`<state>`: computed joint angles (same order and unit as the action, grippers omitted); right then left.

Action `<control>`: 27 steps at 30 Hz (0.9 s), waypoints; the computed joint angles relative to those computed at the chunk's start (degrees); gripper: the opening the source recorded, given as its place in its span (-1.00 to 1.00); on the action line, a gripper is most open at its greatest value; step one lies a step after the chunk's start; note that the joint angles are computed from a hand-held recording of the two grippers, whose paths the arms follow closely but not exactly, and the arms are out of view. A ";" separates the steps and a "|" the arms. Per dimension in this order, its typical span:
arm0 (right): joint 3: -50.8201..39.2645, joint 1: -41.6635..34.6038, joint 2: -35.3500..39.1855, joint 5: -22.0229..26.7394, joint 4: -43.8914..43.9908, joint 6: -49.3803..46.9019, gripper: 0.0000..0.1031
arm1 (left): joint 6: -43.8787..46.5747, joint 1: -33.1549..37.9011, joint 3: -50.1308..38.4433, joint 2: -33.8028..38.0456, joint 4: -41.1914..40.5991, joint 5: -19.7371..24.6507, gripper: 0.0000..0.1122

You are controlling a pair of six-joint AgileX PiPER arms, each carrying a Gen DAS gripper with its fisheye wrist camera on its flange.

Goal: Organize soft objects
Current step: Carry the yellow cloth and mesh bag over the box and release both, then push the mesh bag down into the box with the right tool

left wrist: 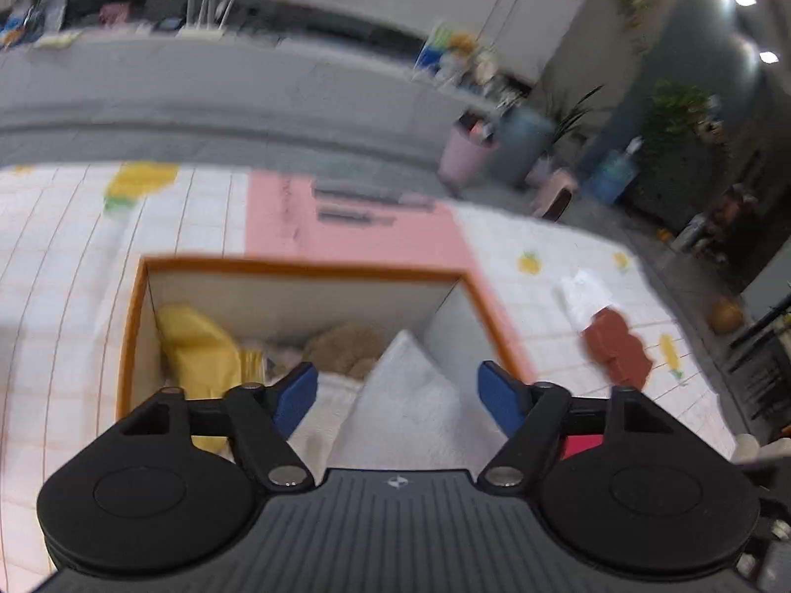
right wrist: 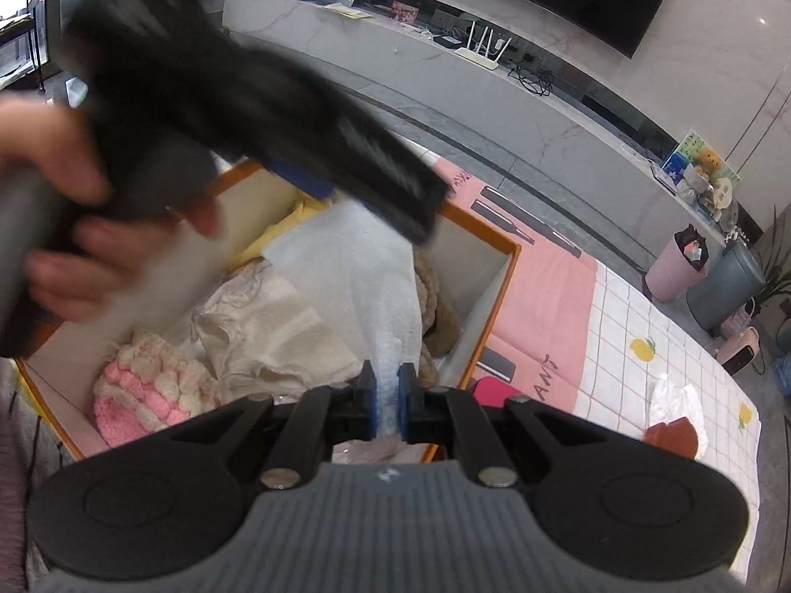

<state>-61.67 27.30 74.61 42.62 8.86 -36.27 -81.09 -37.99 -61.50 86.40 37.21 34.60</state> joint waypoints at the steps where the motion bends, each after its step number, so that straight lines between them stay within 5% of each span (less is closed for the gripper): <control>1: 0.24 -0.04 -0.45 0.12 0.35 -0.33 -0.90 | 0.40 -1.09 -2.41 0.81 -0.22 4.29 0.47; 5: -1.08 -0.68 0.34 3.97 2.54 -3.68 -0.90 | -10.43 -7.74 -3.39 -1.17 12.02 15.31 0.63; 12: -3.51 4.41 4.06 10.61 -5.31 -10.66 -0.89 | -8.29 -5.41 -1.95 -2.09 9.10 16.33 0.63; 16: 0.74 8.81 3.12 4.24 -13.02 -13.43 -0.88 | -5.92 -3.52 -3.17 -0.59 5.61 17.18 0.63; 23: 1.57 9.51 5.94 -0.08 -15.77 -15.67 -0.88 | -3.23 -4.14 -4.80 0.71 3.97 20.39 0.64; 27: -0.26 8.50 8.23 1.33 -13.03 -19.06 -0.88 | -0.74 -3.88 -5.99 2.17 2.34 22.02 0.64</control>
<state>-61.93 35.80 82.84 43.95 -4.18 -55.33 -81.83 -41.87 -67.49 88.57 39.55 56.62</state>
